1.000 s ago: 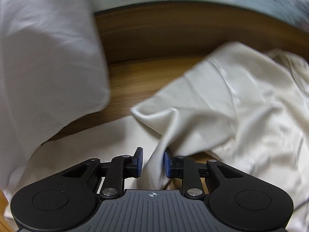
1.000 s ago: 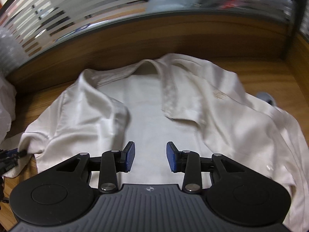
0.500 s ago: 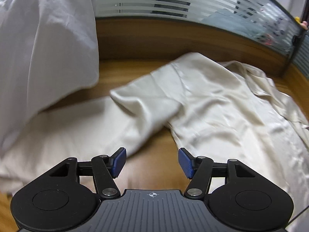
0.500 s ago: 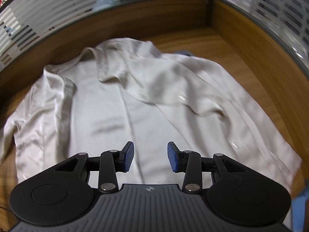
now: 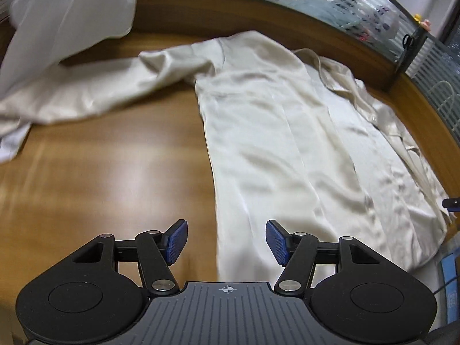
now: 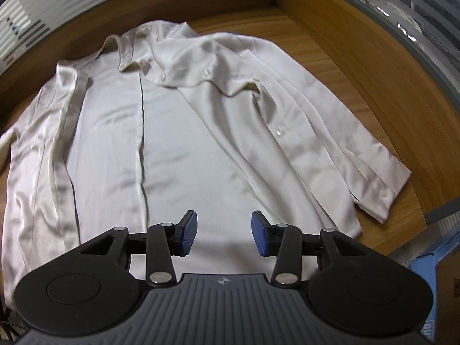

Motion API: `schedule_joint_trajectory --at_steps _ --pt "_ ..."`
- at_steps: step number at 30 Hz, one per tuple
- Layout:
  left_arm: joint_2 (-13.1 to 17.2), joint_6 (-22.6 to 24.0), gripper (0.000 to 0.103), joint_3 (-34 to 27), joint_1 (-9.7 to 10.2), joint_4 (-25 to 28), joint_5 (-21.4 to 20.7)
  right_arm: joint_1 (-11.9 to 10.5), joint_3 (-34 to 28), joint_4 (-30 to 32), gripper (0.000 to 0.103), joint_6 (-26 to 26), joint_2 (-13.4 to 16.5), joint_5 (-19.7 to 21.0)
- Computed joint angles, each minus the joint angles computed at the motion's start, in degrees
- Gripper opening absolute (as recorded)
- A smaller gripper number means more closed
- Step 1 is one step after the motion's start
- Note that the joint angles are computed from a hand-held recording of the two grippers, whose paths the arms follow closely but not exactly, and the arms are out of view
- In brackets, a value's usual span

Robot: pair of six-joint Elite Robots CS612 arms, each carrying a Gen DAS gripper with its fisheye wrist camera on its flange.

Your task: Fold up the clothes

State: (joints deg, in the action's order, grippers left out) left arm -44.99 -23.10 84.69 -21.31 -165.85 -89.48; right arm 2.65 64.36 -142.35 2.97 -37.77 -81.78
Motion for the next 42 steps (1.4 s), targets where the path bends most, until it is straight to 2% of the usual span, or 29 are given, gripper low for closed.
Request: schedule_joint_trajectory --at_steps 5,13,16,18,19,27,30,32,35,42 --pt "-2.4 -6.7 0.063 5.9 -2.52 -2.6 5.1 -1.3 3.7 -1.0 0.051 -5.5 -2.1 3.0" --pt "-3.0 -14.3 0.061 9.2 -4.7 -2.7 12.0 -2.8 7.8 -2.2 0.051 -9.6 -4.2 5.9" --pt "-3.0 -17.4 0.046 9.6 -5.13 -2.1 14.2 -3.2 8.7 -2.7 0.051 -10.6 -4.6 6.3" --pt "-3.3 -19.3 0.007 9.9 -5.02 -1.4 14.6 -3.4 9.3 -3.2 0.051 -10.9 -4.8 6.4" --pt "-3.6 -20.4 0.003 10.1 -4.86 -1.1 14.4 -3.5 9.6 -3.4 0.051 -10.8 -4.9 6.4" --pt "-5.3 -22.5 0.004 11.0 -5.28 1.8 19.9 -4.2 11.0 -4.4 0.051 -9.4 -5.0 6.1" --pt "-5.6 -22.7 0.008 11.2 -5.2 0.7 19.5 -4.2 11.3 -5.1 0.051 -8.5 -5.0 5.6" --pt "-5.8 -21.7 0.024 11.3 -5.18 -0.4 18.5 -4.1 11.5 -5.8 0.051 -7.8 -5.0 5.7" --pt "-5.8 -20.3 0.037 10.5 -5.17 -1.7 17.0 -4.1 11.6 -7.1 0.051 -6.4 -5.0 5.7" --pt "-4.5 -16.7 0.05 5.8 -5.4 0.2 15.4 -4.3 9.9 -9.7 0.051 -4.7 -3.6 2.2"
